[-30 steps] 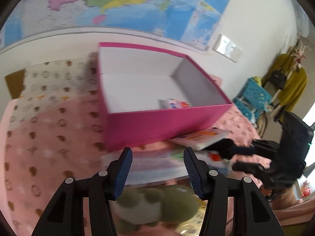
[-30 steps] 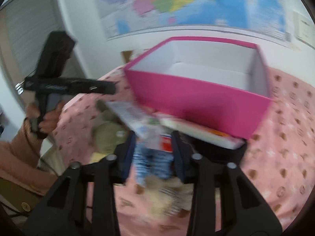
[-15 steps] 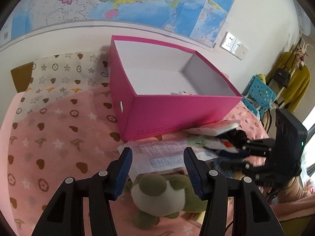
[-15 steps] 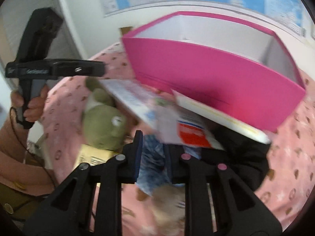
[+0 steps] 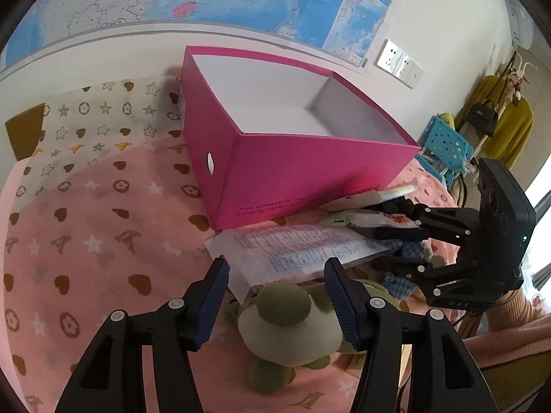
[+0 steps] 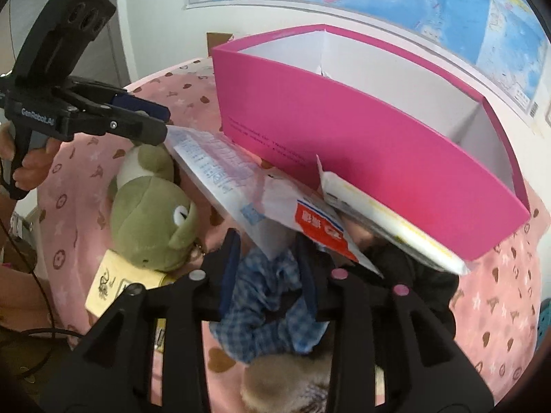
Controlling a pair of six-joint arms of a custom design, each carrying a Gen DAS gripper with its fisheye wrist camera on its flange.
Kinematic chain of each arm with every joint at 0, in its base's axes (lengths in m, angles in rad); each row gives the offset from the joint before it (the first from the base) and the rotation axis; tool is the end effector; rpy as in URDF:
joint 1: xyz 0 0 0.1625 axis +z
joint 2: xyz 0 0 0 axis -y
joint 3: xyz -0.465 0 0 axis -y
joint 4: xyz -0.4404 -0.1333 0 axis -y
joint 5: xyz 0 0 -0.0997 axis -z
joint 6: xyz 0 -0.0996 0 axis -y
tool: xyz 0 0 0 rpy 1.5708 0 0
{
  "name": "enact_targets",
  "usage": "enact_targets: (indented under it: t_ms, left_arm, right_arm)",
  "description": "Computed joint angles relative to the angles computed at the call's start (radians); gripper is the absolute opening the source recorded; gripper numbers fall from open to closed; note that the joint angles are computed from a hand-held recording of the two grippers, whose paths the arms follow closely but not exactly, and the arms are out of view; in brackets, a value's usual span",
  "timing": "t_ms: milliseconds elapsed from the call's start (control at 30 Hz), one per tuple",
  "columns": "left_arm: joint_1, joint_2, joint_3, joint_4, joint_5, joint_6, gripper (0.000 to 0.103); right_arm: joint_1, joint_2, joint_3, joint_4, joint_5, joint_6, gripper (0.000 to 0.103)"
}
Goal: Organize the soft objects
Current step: 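Grasp the white cotton-swab bag with the right gripper and lift, then carry the swab bag into the magenta box and open the right gripper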
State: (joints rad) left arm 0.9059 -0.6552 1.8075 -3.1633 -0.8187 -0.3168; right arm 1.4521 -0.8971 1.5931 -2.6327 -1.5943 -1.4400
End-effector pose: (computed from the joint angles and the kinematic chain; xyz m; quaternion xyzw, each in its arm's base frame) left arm -0.2542 -0.6506 0.0201 0.0782 0.9079 -0.3480 0.2204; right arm 0.0404 -0.7670 0.1862 0.6017 -0.7777 0.1213 0.1361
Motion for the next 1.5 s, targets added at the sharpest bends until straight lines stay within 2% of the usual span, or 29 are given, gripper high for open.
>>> enact_targets:
  t_ms: [67, 133, 300, 433, 533, 567, 600, 700, 767, 1033, 1167, 1367, 1500]
  left_arm:
    - [0.001, -0.001, 0.0, 0.002, 0.002, 0.01, 0.06]
    - [0.0, -0.001, -0.002, 0.01, 0.006, 0.021, 0.06]
    - [0.01, 0.0, -0.014, 0.019, -0.012, 0.06, 0.06]
    - [0.017, 0.011, -0.035, 0.024, 0.023, 0.076, 0.059]
    - [0.022, 0.02, -0.046, 0.003, 0.046, 0.106, 0.054]
    - [0.025, 0.022, -0.049, -0.001, 0.045, 0.111, 0.047]
    - [0.026, 0.022, -0.049, -0.008, 0.042, 0.112, 0.046]
    - [0.022, 0.028, -0.049, -0.038, 0.065, 0.126, 0.04]
    - [0.017, 0.023, -0.04, -0.073, 0.055, 0.136, 0.034]
    - [-0.013, 0.006, 0.002, -0.182, 0.054, 0.149, 0.034]
    - [-0.037, -0.01, 0.009, -0.208, 0.048, 0.156, 0.034]
    - [-0.083, 0.006, -0.07, -0.22, 0.115, 0.266, 0.034]
    - [-0.067, 0.026, -0.15, -0.157, 0.121, 0.283, 0.035]
  right_arm:
    - [0.002, 0.002, -0.01, 0.012, 0.007, 0.014, 0.025]
    - [0.001, 0.002, -0.03, 0.048, 0.021, 0.045, 0.024]
    - [0.002, 0.012, -0.088, 0.141, 0.073, 0.123, 0.023]
    - [0.002, 0.024, -0.119, 0.188, 0.106, 0.165, 0.023]
    - [0.006, 0.038, -0.128, 0.19, 0.103, 0.185, 0.023]
    - [0.005, 0.041, -0.132, 0.201, 0.11, 0.196, 0.02]
    - [0.007, 0.039, -0.132, 0.208, 0.099, 0.205, 0.011]
    - [0.005, 0.031, -0.129, 0.225, 0.122, 0.204, 0.008]
    - [0.004, 0.019, -0.126, 0.251, 0.142, 0.196, 0.006]
    - [0.007, -0.036, -0.108, 0.328, 0.201, 0.166, 0.006]
    - [0.009, -0.061, -0.135, 0.394, 0.257, 0.172, 0.006]
    - [0.025, -0.07, -0.173, 0.357, 0.331, 0.173, 0.006]
    - [0.038, -0.029, -0.242, 0.347, 0.336, 0.206, 0.006]
